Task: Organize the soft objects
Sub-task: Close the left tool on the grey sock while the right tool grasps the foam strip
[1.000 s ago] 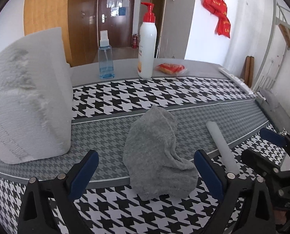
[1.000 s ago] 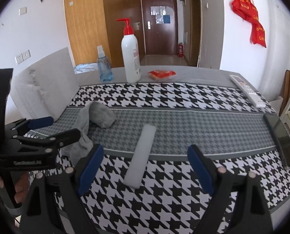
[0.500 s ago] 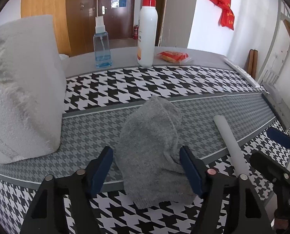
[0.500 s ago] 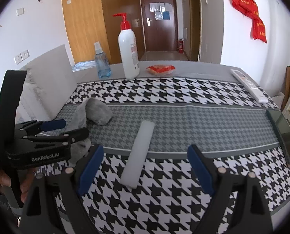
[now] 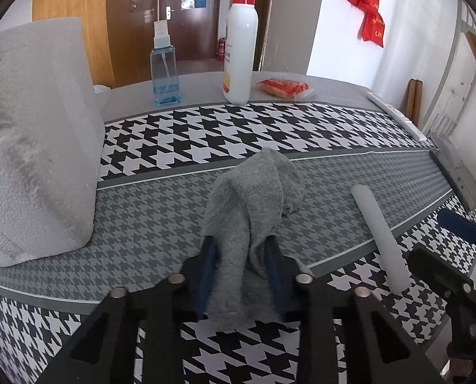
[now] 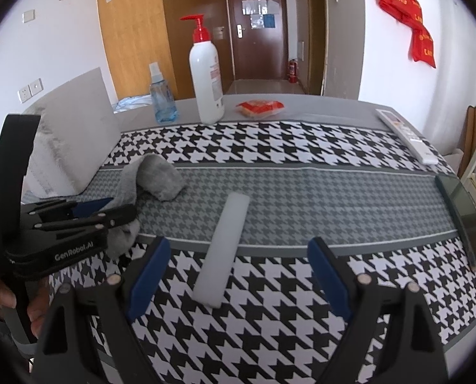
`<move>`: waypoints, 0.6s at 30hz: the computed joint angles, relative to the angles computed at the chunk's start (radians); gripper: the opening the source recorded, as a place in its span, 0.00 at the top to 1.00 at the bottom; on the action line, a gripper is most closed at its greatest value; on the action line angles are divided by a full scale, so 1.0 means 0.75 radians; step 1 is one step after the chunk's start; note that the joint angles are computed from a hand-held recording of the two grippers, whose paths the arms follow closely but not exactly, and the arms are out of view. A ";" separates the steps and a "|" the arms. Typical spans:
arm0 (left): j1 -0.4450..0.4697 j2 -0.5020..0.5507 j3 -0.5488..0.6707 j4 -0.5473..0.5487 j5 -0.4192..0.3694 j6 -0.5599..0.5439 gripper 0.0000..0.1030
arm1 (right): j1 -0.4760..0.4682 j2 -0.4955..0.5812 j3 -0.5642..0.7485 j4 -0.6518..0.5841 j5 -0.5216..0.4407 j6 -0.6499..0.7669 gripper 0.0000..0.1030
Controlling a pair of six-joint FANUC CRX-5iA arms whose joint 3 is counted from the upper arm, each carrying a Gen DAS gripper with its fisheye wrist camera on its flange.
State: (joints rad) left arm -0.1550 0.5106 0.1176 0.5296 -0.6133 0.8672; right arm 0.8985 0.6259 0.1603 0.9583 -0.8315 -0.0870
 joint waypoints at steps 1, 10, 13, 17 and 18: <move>0.002 0.001 -0.003 0.012 -0.001 -0.009 0.80 | 0.000 0.001 0.000 -0.003 -0.003 0.002 0.12; 0.001 -0.027 -0.094 0.194 0.053 -0.212 0.90 | 0.014 0.029 0.058 -0.063 -0.052 0.058 0.12; -0.001 -0.053 -0.144 0.301 0.080 -0.301 0.90 | 0.018 0.041 0.083 -0.080 -0.063 0.086 0.12; 0.008 -0.072 -0.170 0.372 0.090 -0.339 0.90 | 0.022 0.066 0.133 -0.112 -0.103 0.124 0.12; 0.009 -0.080 -0.182 0.396 0.095 -0.360 0.90 | 0.024 0.075 0.150 -0.121 -0.118 0.138 0.12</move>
